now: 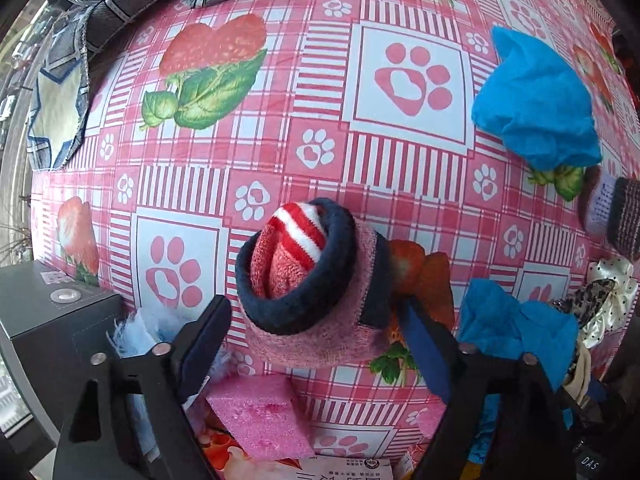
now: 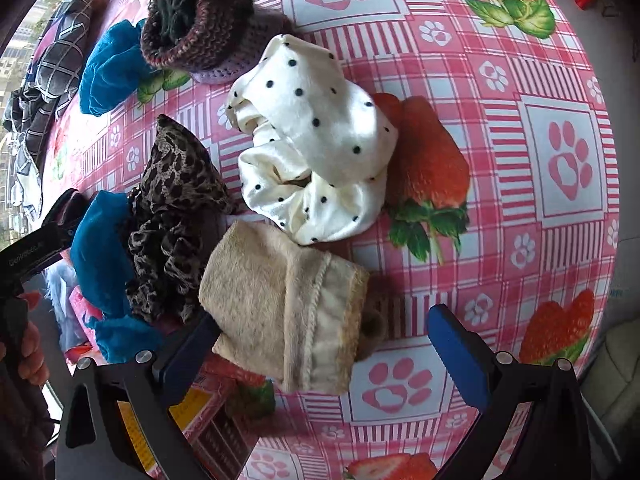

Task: Organize soft objects
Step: 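Grasp the pink-navy knit hat with left tool while right tool grasps beige sock, then lift the knit hat and beige sock and carry both toward the white box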

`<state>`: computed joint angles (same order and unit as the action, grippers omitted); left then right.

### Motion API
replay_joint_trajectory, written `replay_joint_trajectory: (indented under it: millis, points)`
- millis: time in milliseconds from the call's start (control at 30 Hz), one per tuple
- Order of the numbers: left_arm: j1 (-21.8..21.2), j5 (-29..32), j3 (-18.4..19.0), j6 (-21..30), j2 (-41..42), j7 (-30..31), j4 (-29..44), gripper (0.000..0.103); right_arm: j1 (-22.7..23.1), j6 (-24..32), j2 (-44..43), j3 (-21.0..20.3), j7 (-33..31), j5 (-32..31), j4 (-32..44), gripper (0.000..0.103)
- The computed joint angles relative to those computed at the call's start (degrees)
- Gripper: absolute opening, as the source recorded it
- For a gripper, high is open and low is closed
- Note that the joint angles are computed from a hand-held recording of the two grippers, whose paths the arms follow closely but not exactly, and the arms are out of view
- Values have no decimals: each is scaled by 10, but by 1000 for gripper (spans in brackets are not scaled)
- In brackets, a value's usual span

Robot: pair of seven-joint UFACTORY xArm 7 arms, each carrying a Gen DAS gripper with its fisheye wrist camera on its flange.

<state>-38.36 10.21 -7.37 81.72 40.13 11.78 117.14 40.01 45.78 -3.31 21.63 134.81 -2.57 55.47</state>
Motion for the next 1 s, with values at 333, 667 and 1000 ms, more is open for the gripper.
replay_joint_trajectory:
  millis: [333, 667, 1000]
  points:
    - [-8, -23, -5, 31, 14, 13, 45, 33, 7, 66, 8, -4, -13, -28, 54, 33]
    - [3, -23, -20, 2, -114, 32, -45, 33, 0, 132, -32, 16, 18, -63, 84, 33]
    - [56, -58, -36, -25, -214, 56, -145, 33, -1, 191, -54, 36, -21, -61, 122, 33]
